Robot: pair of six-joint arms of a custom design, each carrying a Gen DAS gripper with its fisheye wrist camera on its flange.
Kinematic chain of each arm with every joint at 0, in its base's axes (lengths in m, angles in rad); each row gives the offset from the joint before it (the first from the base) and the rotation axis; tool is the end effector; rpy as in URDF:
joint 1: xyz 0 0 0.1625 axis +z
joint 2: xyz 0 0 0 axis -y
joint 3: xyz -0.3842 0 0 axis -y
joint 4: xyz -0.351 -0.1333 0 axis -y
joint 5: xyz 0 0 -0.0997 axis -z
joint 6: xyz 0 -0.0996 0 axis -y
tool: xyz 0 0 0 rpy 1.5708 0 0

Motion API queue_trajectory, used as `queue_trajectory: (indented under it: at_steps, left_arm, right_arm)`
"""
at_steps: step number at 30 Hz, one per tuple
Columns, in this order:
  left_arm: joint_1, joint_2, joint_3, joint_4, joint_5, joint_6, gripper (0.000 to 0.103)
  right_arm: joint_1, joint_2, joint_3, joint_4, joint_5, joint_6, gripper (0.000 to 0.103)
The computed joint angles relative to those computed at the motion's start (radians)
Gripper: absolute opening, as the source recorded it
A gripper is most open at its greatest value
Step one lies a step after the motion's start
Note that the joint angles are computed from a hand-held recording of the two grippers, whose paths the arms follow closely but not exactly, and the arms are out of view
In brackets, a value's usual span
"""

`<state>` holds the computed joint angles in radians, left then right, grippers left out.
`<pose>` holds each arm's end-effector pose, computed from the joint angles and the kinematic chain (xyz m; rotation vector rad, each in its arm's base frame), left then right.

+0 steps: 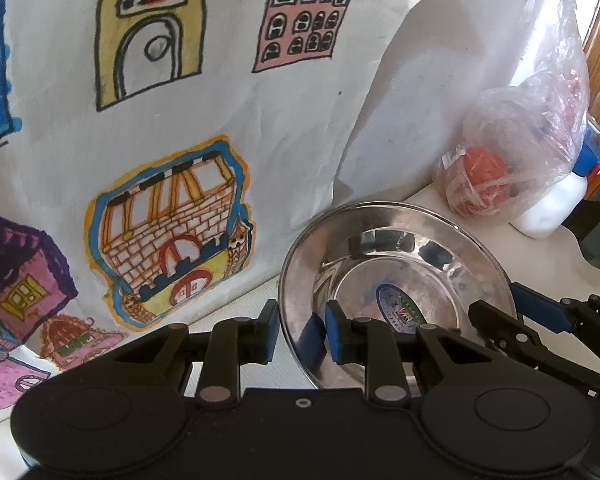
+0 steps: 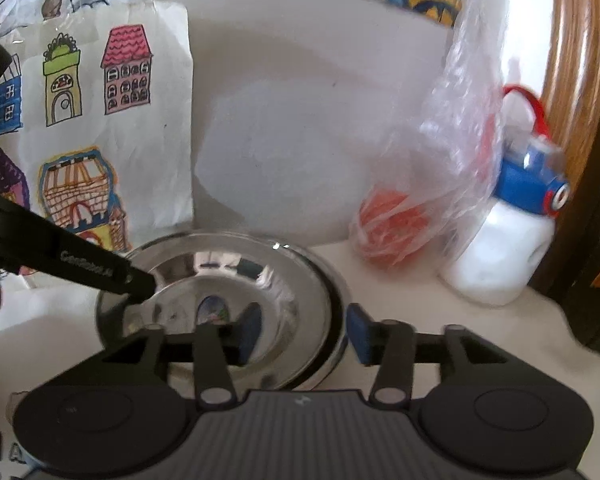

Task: Organize plates and bowls
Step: 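Lower the stacked plates onto the table and open both grippers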

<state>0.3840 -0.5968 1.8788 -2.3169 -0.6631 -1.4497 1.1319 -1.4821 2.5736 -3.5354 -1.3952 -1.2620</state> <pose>-0.3584 -0.3733 -0.0617 0.0038 2.2804 -0.9125 -0.0060 -0.3674 0.2471 1.0679 -2.1962 0.9124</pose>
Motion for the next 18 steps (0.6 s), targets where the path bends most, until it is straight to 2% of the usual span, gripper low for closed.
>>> queue_trajectory:
  at_steps: [3,6,9,14,18]
  left_arm:
    - [-0.008,-0.006,0.011,-0.004,0.000,-0.011,0.028]
    - [-0.020,-0.015,0.023,-0.006,0.004,-0.024,0.030]
    - [-0.041,-0.031,0.048,-0.021,0.020,-0.048,0.041]
    - [-0.095,-0.057,0.062,0.016,0.045,-0.113,0.053]
    - [-0.151,-0.082,0.068,0.076,0.061,-0.179,0.065]
  right_arm:
    - [-0.006,-0.026,-0.001,0.024,0.013,-0.001,0.054]
    - [-0.028,-0.062,0.009,0.040,0.048,0.000,0.062]
    - [-0.058,-0.125,0.024,0.087,0.091,0.008,0.070]
    - [-0.107,-0.269,0.069,0.175,0.170,0.002,0.083]
    - [-0.166,-0.441,0.121,0.286,0.258,-0.024,0.089]
